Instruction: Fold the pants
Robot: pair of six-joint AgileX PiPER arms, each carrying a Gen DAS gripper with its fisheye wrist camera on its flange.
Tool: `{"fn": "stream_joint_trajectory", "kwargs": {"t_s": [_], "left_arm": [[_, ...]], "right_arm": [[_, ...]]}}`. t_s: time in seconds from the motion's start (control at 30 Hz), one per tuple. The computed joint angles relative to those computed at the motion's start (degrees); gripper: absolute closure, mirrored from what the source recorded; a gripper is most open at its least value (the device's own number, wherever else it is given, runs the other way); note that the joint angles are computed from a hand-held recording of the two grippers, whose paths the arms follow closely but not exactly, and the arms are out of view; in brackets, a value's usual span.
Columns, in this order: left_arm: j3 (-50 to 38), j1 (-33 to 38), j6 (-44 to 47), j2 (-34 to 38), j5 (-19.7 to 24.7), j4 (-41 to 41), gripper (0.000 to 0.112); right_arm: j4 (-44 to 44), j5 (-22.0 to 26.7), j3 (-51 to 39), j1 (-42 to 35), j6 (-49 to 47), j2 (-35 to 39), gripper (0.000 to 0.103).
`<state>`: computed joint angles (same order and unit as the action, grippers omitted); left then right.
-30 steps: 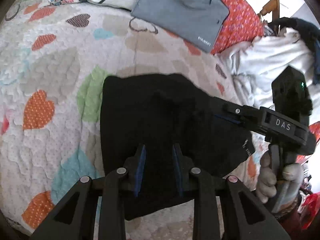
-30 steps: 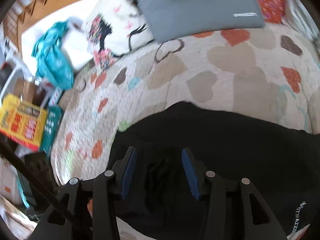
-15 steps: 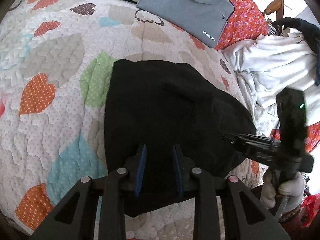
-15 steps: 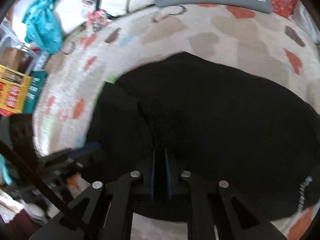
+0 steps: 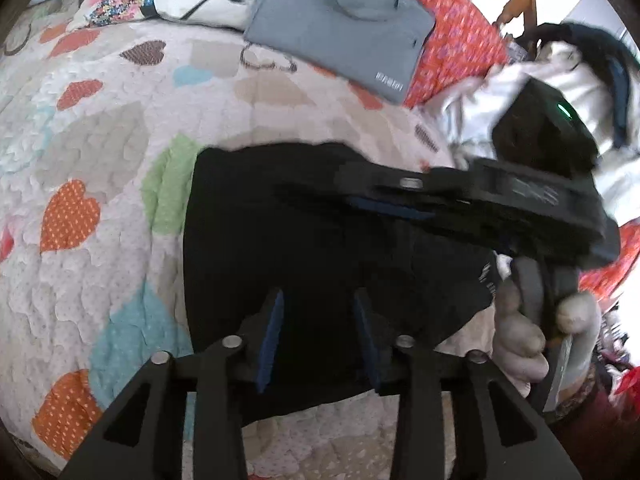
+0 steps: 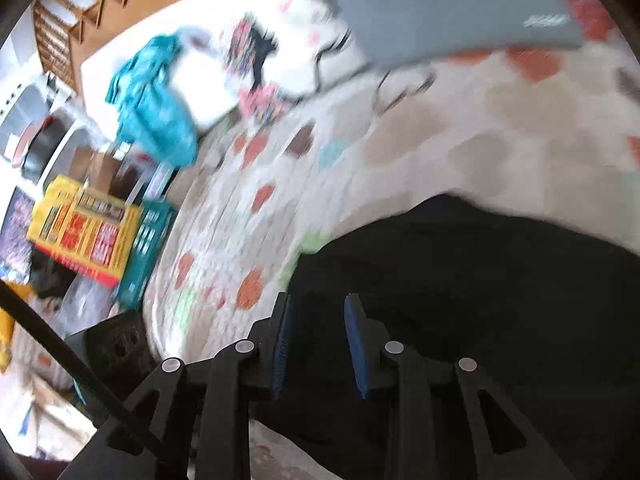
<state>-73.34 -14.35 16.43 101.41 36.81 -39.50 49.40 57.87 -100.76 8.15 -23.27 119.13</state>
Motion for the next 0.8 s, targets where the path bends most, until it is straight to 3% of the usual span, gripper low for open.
{"fn": "stream_joint_trajectory", "kwargs": {"t_s": [0.07,0.13,0.17,0.2,0.27,0.3,0.53,0.67,0.73,0.8], "left_arm": [[-1.05,-0.47,-2.76,1.21,0.87,3.01,0.077],[-0.99,-0.06,-1.83,1.03,0.94,1.74,0.077],[-0.95,0.07,-1.47,0.7,0.81,1.46,0.077],[-0.8,0.01,-1.94,0.24,0.29,2.26,0.076],[-0.68,-0.46,-4.43,-0.27,-0.63,5.35,0.074],[-0.91,-0.76,-5.86,-0.14,-0.6,6.98,0.073],[-0.82,-2.22,-11.39,-0.47,-2.0,13.41,0.073],[-0.96,-1.4,-12.44,-0.22,-1.49,13.64,0.073],[-1.33,-1.35,-12.82,0.17,-1.01,13.93,0.072],[-1.48,-1.84,-13.76,0.09,-1.22,15.24,0.072]], "right_arm": [[-4.68,-2.42,-0.26,0.66,6.12,2.22,0.075],[-4.26,-5.26,1.67,-0.41,7.36,2.19,0.093],[-5.49,-7.7,3.94,-0.86,8.58,0.33,0.095],[-6.58,-10.07,6.09,-1.01,9.08,-1.84,0.095],[-13.35,-15.28,9.4,0.24,12.84,-6.38,0.074],[-15.23,-16.69,10.56,0.49,13.34,-8.21,0.071],[-11.8,-14.92,16.87,0.93,9.51,-13.65,0.07],[-24.89,-16.27,18.94,5.08,17.44,-14.86,0.07],[-31.11,-13.61,17.98,7.05,21.05,-12.6,0.07],[-30.93,-15.64,19.56,7.11,20.74,-12.81,0.07]]}}
